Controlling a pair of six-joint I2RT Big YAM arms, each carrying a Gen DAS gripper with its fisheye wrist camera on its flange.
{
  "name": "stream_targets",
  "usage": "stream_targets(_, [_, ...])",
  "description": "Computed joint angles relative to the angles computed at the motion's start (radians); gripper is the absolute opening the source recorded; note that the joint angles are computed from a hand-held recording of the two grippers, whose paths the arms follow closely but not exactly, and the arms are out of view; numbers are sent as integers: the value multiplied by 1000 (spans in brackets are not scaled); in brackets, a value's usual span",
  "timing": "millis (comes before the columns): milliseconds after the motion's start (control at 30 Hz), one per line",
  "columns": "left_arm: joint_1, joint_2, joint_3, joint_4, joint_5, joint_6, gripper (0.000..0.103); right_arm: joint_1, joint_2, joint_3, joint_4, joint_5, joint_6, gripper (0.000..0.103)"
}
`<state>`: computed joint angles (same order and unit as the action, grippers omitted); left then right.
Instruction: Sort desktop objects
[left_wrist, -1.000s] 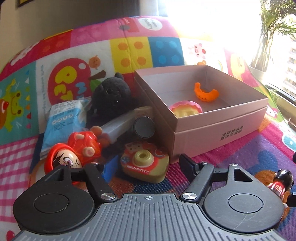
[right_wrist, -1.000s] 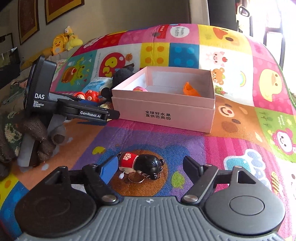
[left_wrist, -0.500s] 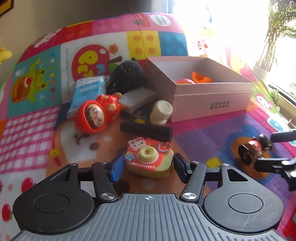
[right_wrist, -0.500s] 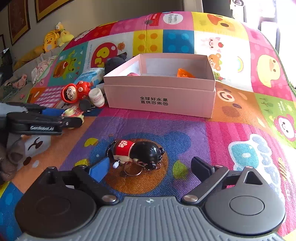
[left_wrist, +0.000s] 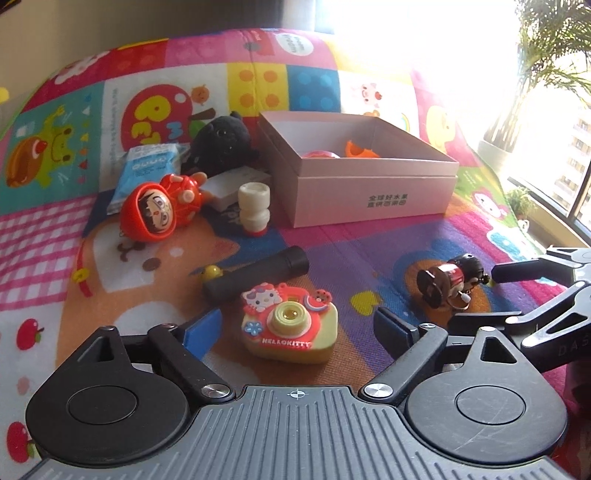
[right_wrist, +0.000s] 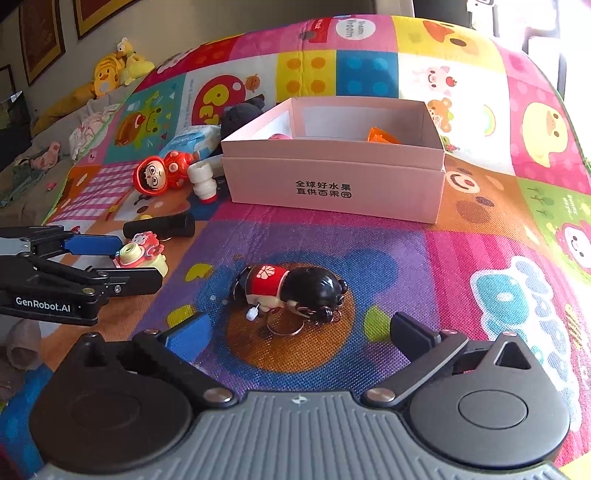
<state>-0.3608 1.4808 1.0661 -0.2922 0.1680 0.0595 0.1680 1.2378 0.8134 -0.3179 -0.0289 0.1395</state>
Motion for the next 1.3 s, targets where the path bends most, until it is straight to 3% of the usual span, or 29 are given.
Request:
stream_targets(300, [2, 73, 99, -8, -55, -87, 96, 21, 13, 14, -24, 48, -8, 103])
stream_targets(400, [-4, 96, 120, -4, -74, -47, 96, 36, 15, 12, -22, 80, -21, 103])
stream_targets(600, [2, 108, 121, 3, -59, 134, 96, 37, 12, 8, -18, 79, -28, 103])
stream_targets(667, [0, 119, 129, -7, -80, 134, 95, 42, 15, 10, -22, 92, -33, 103])
stream_targets(767, [1, 130, 143, -24, -86, 104, 80, 44, 15, 11, -23, 96, -35, 103])
stream_targets(933, [-13, 91, 107, 38, -100, 87, 80, 45, 16, 10, -22, 99, -35, 103])
stream_targets(1033, [-28, 42, 71, 76, -57, 108, 80, 45, 16, 11, -22, 99, -36, 103])
stream_targets(1167, [-50, -2, 37, 45, 41, 145, 80, 45, 15, 10, -21, 96, -35, 103])
stream_targets(1300, [-65, -33, -16, 43, 57, 176, 80, 37, 11, 8, -21, 75, -40, 103])
